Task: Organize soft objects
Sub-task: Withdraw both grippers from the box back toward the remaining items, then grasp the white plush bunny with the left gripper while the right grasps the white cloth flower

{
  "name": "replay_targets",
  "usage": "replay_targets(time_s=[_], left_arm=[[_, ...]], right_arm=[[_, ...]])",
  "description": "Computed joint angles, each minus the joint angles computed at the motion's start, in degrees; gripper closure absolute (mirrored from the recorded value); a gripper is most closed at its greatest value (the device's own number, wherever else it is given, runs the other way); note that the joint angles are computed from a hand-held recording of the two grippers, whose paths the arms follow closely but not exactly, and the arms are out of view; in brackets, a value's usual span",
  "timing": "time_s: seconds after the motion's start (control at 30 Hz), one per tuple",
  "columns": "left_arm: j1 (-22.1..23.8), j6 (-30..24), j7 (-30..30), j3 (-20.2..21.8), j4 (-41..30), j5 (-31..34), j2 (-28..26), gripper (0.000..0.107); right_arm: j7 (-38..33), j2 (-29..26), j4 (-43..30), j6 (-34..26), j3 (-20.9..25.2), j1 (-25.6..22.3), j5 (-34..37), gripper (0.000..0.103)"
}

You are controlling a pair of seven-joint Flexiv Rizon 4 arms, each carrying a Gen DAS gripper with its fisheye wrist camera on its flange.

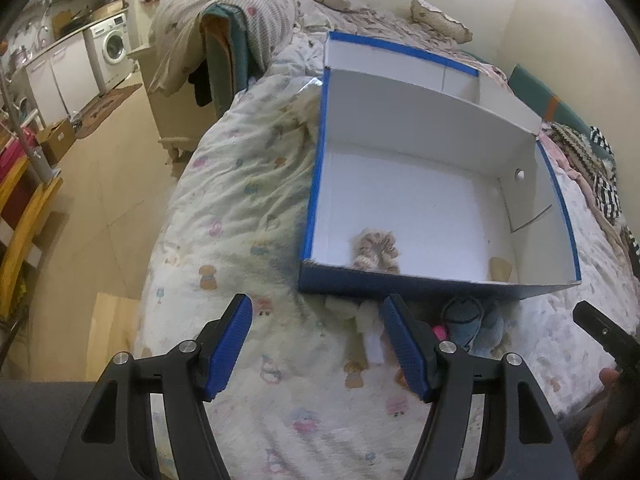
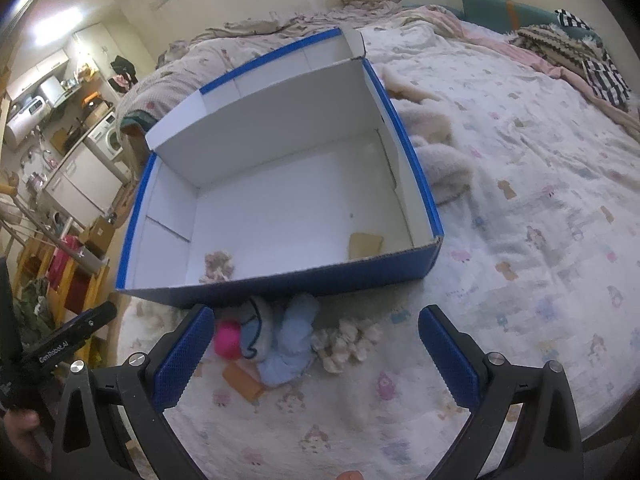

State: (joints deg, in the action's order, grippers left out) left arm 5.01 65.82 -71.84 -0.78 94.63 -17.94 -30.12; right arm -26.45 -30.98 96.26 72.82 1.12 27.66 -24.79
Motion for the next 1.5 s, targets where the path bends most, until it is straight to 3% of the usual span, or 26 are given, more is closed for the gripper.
replay_targets(time_s=[0.1,0.33,0.5,0.7,0.93,1.1,1.33,1.5], left_arm=[[-1.03,-1.91,-2.37,2.32,-1.11,2.32,-0.65,0.042],[0.01,-6.59,-5.11,2.33,-3.43,2.57,-2.21,0.043],[0.70,-11.31,-4.19,0.88,-5.57,2.07,-3.90,0.060],[-0.69,-18.41,-3.23,0.06,-9.83,2.46,-7.06,0.060],[-4.36,-21.87,-9.41,2.50,-17.11,6.90,-12.37,0.060],[-4.85,-25.21,-11.54,2.55,-21.21,8.52,-15.29,0.060],[-5.05,-26.32,-12.72,2.57,-23.13,10.12,-16.67,0.067],[-4.89,-26.75,-11.97,1.97,-24.78,10.19,-17.91,0.087]], right_arm=[[-0.05,-0.12,-0.02,-0.36,0.51,-0.26,0.70,0.000],[-0.84,-0.99,-1.53,-2.90,2.15,-1.12,3.20,0.000],[-1.53,-1.45,-2.29,-3.98,2.82,-1.42,4.74,0.000],[-2.94,-1.86,-2.94,-5.70,3.39,-1.84,5.84,0.000],[-3.05,-1.27,-1.68,-5.24,3.71,-2.86,8.11,0.000],[-2.24,-1.08,-1.03,-4.72,6.04,-6.10,13.92,0.000],[-6.42,-4.09,-5.41,-10.69,10.61,-9.71,21.78,0.000],[-7.99,-6.10,-8.73,-14.80,9.37,-8.11,21.51,0.000]])
